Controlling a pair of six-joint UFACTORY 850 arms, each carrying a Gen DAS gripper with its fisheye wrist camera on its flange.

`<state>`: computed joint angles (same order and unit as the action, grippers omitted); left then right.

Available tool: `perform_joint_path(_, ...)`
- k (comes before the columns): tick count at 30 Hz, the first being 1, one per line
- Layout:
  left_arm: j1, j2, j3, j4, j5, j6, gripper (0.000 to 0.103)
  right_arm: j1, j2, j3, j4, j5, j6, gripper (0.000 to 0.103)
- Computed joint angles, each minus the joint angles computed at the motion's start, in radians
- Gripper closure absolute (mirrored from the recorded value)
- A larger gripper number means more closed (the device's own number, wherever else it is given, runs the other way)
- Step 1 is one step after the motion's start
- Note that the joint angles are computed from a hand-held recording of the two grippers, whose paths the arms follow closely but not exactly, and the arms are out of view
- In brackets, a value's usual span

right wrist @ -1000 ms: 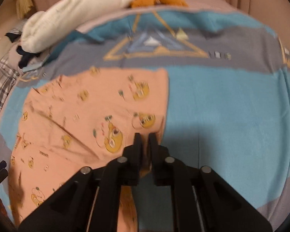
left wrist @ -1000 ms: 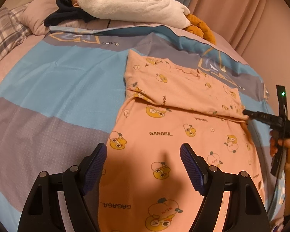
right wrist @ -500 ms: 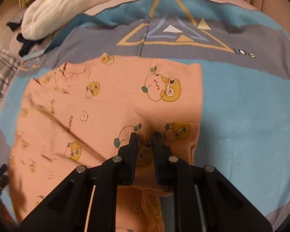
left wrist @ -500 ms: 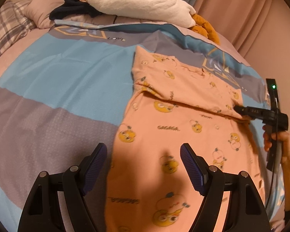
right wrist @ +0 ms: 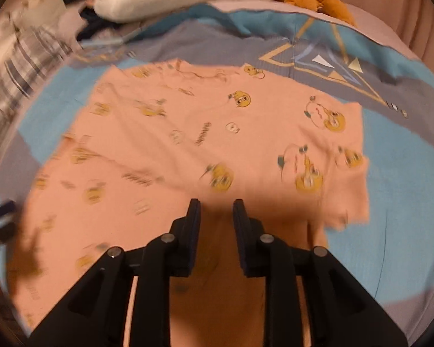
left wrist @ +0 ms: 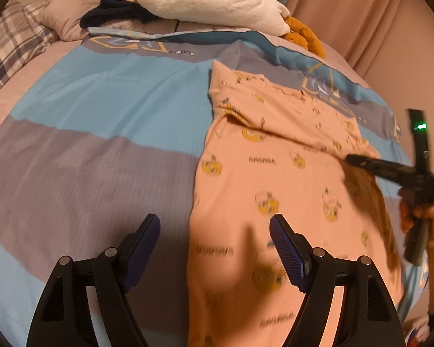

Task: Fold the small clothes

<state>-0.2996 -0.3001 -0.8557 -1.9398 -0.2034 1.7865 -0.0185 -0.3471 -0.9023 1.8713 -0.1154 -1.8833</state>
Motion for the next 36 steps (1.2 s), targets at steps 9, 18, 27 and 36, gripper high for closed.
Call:
perform_joint_path(9,0.072,0.079,0.125,0.344,-0.149,-0.292,0.025,-0.135,0.326,0.365,-0.021,-0.209,0.063,0.048)
perform_joint_path(18,0.094,0.083,0.148,0.365,-0.287,-0.315,0.025,-0.319,0.374,0.529,-0.205,-0.374,0.291,0.046)
perform_joint_path(27,0.003,0.043,0.111,0.269,-0.219,-0.224,0.025,-0.238,0.318,0.491,-0.156,-0.41,0.223,0.046)
perform_joint_path(36,-0.032,0.016,0.081,0.243,-0.224,-0.193,0.025,-0.192,0.266,0.454,-0.084,-0.429,0.169,0.046)
